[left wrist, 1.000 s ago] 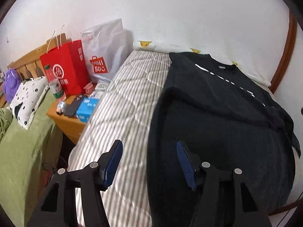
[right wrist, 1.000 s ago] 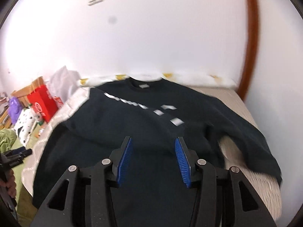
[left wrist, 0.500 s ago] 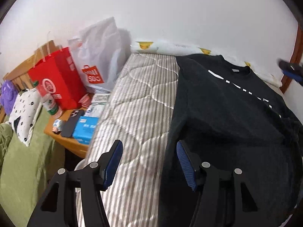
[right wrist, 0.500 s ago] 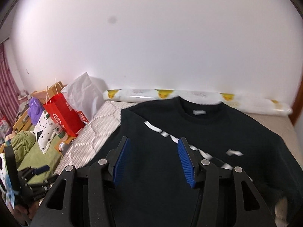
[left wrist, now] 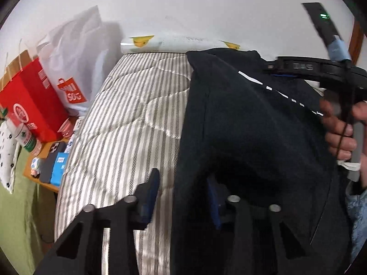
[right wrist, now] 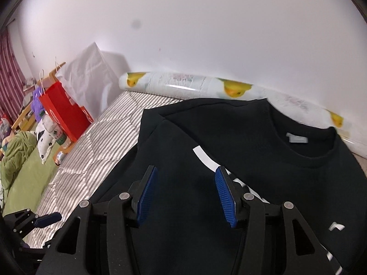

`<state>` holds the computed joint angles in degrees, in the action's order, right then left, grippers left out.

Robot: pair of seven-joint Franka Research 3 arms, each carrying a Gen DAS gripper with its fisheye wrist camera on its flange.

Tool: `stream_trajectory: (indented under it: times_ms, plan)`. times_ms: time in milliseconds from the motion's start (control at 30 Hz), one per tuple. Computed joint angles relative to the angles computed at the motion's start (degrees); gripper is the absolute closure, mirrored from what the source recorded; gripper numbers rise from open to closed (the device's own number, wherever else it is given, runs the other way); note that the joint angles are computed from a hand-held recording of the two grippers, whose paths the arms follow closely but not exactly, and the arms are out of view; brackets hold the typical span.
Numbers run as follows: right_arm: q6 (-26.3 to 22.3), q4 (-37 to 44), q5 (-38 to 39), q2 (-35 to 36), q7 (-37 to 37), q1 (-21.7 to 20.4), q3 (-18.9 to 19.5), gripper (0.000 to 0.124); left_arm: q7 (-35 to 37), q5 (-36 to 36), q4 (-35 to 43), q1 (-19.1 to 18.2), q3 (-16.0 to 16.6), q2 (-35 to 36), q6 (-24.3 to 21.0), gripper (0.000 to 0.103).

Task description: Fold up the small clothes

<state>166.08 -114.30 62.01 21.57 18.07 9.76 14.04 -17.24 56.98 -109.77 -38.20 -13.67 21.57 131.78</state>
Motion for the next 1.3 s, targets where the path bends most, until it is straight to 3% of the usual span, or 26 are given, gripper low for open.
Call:
stream_trajectory:
  times_ms: [100,333,500,567,600,667,833,933,1033,1100,1300]
  plan:
    - [-1.3,3.9,-3.5,3.4,3.5,1.4,-0.7,0.072,-0.9,1.5,-1.6,0.7,0.3,-0.7,3.6,0.092]
    - [-3.2,12.2,-13.5,10.2,12.4,3.4,-0.6,0.072,-4.3,4.2,-7.1,2.8,0.2,-4.1,10.4,0.093]
    - [-5.6,17.6,-20.4,14.7,19.3,5.0,-1.2,0.074,-5.9,6.1,-8.1,3.4,0.2,-4.7,12.4,0.094]
    - [-5.1,18.5,-22.6,15.8,19.4,5.1,-0.6,0.098,-6.7,7.0,-8.4,3.4,0.2,-4.8,12.8,0.095]
    - [-4.3,18.5,-24.2,16.0,20.2,5.9,-1.2,0.1,-7.2,7.4,-8.4,3.4,0.2,-4.8,12.6,0.095]
    - [-3.1,18.3,-24.3,16.1,18.5,4.2,1.2,0.112,-8.5,8.3,-9.0,3.4,0.3,-5.2,12.4,0.096]
    - [-4.6,20.0,-19.9,16.5,14.3,-0.1,6.6,0.113,-13.2,10.0,-11.8,4.3,0.0,-7.2,12.2,0.096]
    - [-4.1,22.0,-20.1,17.9,15.1,2.4,5.4,0.113,-15.7,10.7,-13.5,5.5,-0.1,-7.8,14.3,0.096]
    - [-3.2,24.5,-24.6,20.6,21.1,7.3,1.0,0.112,-14.3,8.1,-12.8,5.9,-0.7,-6.8,12.8,0.096]
    - [-1.0,24.2,-23.8,21.7,19.7,5.3,3.8,0.11,-13.3,7.4,-12.2,5.6,-0.9,-6.3,11.8,0.095]
    - [-0.9,22.0,-22.8,19.7,19.2,2.3,6.4,0.095,-13.3,6.5,-12.3,5.4,-0.7,-6.3,11.6,0.091]
